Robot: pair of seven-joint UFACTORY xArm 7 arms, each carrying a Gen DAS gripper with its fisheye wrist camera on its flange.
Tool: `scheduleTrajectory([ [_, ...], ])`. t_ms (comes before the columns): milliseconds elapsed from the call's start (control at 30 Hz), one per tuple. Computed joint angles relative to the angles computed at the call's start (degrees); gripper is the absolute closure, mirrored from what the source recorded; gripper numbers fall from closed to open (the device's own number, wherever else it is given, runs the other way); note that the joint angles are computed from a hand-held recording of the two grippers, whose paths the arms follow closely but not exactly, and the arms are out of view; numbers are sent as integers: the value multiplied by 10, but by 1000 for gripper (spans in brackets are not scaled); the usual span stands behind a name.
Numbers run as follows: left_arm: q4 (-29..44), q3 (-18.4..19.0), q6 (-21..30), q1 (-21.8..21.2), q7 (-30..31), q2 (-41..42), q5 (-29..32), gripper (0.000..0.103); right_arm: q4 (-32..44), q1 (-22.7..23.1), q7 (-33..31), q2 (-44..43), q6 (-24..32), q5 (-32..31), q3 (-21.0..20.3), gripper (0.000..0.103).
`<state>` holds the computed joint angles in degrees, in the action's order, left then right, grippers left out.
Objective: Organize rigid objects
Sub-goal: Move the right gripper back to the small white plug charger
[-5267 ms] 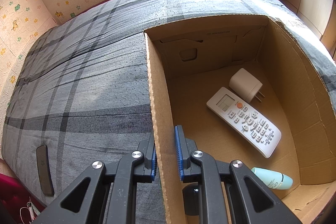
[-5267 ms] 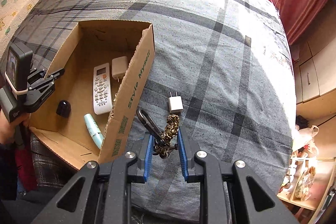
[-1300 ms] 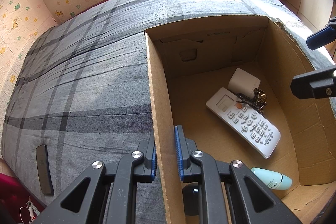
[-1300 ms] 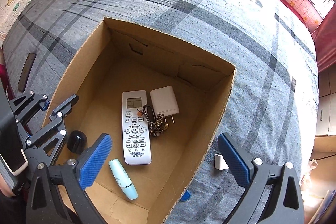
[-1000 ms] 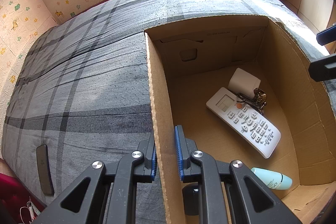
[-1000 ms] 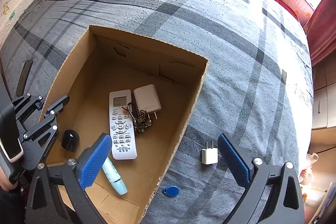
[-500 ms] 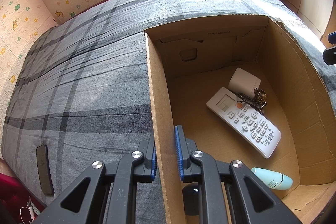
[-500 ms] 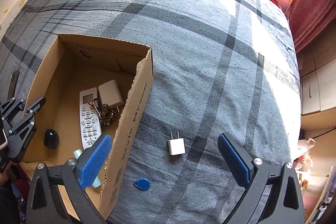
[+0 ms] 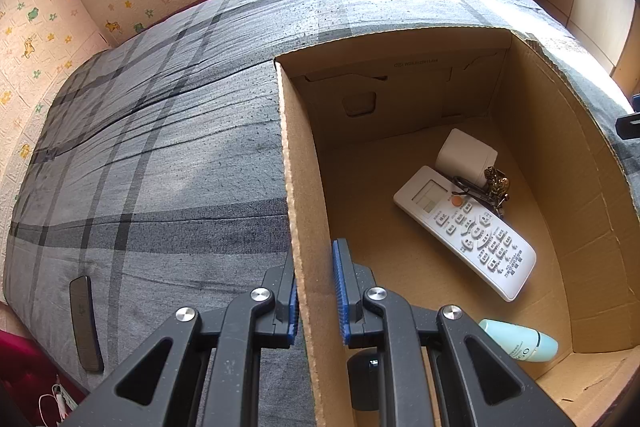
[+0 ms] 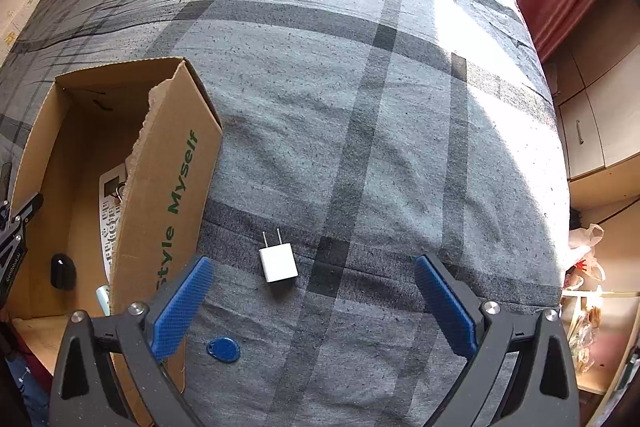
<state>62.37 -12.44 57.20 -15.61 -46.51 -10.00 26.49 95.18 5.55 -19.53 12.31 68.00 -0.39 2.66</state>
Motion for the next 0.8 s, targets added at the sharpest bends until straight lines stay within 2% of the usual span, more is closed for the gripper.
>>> scheduleTrajectory([
  [433,2,0,1,0,0,0,1,87,-57,-18,2,-2,-43,5,-8,0],
  [800,2,0,1,-2,-4,1,3,87,-76,-19,-6,9,-50,8,-5,0],
])
